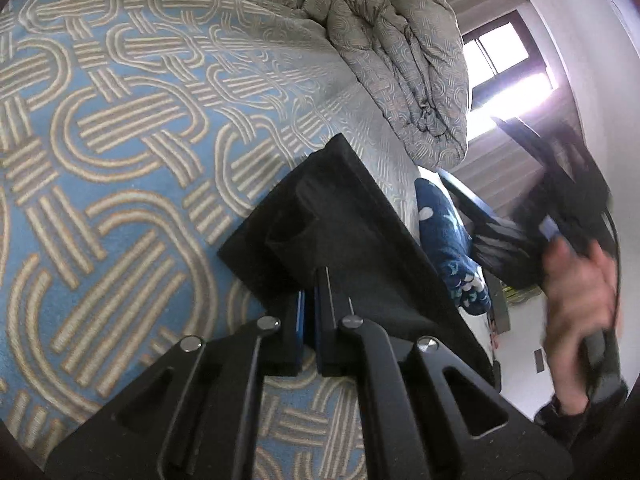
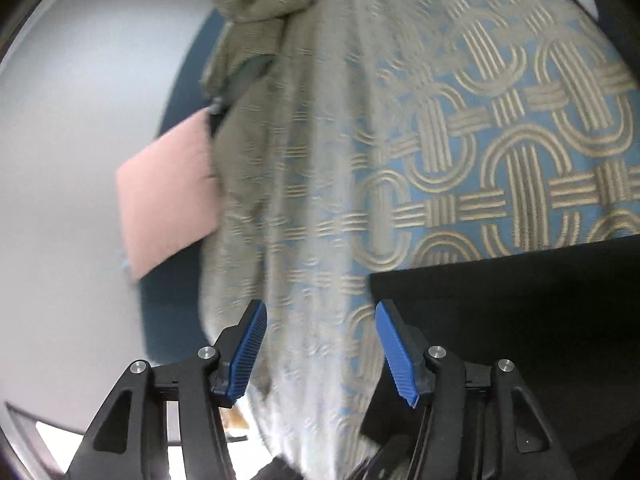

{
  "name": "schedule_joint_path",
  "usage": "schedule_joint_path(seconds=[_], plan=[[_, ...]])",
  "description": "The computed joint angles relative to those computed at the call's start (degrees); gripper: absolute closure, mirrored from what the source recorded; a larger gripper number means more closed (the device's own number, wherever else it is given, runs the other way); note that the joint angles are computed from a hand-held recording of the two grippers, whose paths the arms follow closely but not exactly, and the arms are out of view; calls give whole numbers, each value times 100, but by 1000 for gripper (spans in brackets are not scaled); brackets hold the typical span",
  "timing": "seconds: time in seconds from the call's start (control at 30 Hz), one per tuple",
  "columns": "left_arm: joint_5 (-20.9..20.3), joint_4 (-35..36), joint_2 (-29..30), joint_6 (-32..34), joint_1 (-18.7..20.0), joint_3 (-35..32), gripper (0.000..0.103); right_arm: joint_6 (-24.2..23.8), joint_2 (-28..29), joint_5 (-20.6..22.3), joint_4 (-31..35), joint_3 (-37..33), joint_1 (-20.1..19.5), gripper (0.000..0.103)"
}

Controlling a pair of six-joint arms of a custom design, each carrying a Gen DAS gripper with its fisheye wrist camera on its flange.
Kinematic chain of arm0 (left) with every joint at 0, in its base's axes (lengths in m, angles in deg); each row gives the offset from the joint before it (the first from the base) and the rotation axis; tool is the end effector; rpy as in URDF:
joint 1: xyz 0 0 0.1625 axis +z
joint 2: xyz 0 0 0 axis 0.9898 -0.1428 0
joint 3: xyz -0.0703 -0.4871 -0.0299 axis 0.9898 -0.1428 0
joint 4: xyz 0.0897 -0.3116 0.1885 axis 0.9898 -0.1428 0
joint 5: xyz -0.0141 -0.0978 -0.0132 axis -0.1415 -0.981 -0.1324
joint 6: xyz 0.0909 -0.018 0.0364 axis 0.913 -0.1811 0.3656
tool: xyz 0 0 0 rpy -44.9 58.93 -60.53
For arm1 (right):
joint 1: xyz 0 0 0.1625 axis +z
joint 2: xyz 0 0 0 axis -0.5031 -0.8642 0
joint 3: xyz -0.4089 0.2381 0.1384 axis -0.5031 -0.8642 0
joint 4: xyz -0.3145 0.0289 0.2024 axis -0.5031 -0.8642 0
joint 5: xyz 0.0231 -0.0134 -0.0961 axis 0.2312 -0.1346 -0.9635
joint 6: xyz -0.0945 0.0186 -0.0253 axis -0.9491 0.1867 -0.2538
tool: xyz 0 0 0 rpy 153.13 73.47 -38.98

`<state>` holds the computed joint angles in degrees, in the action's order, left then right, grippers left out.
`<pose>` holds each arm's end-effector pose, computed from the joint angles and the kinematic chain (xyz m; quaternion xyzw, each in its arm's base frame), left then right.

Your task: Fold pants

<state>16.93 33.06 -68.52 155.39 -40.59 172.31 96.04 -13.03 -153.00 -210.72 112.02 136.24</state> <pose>-0.0683 -0.3404 0.1691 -0.1848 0.8483 -0.4950 0.0350 0.3342 -0.6269 0.0025 -0.0681 0.9934 -0.0368 0.0844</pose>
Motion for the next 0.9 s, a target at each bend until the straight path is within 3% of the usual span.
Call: schedule_joint_path(seconds=[0.1,0.2,0.37,0.47,0.53,0.63,0.73,0.83,0.9], plan=[[-95,-229,-105,128,-51,102,91,-481,-688,-46,272,492,-2,45],[-139,-504,-211,400,-125,210,84,-1143,-1642,-704,288,1251,-12,45],[-312,77,8,402,-198,-101,84,-2072,-3023,-2330,-823,2779,-307,45],[-428,370,69,329,-233,-247,84,-2332,-3460,-2793,-1377,3420,-890,45],[-632,946,256,118,-407,-450,84,-2626,-3606,-2838,-1931,3801,-1199,45],[-714,1419,410,195,-537,-719,84,-3499,-3768,-2653,-2746,4310,-1437,45],[-743,1883,523,198,-521,-1070,84,-4595,-3599,-2828,-3834,4726,-1306,45],[-677,2152,620,282,-362,-1380,81,-5767,-3114,-3475,-5100,4927,-1003,45],[-594,2535,816,265,-160,-1662,76,-6177,-2972,-3544,-5235,4969,-997,45]])
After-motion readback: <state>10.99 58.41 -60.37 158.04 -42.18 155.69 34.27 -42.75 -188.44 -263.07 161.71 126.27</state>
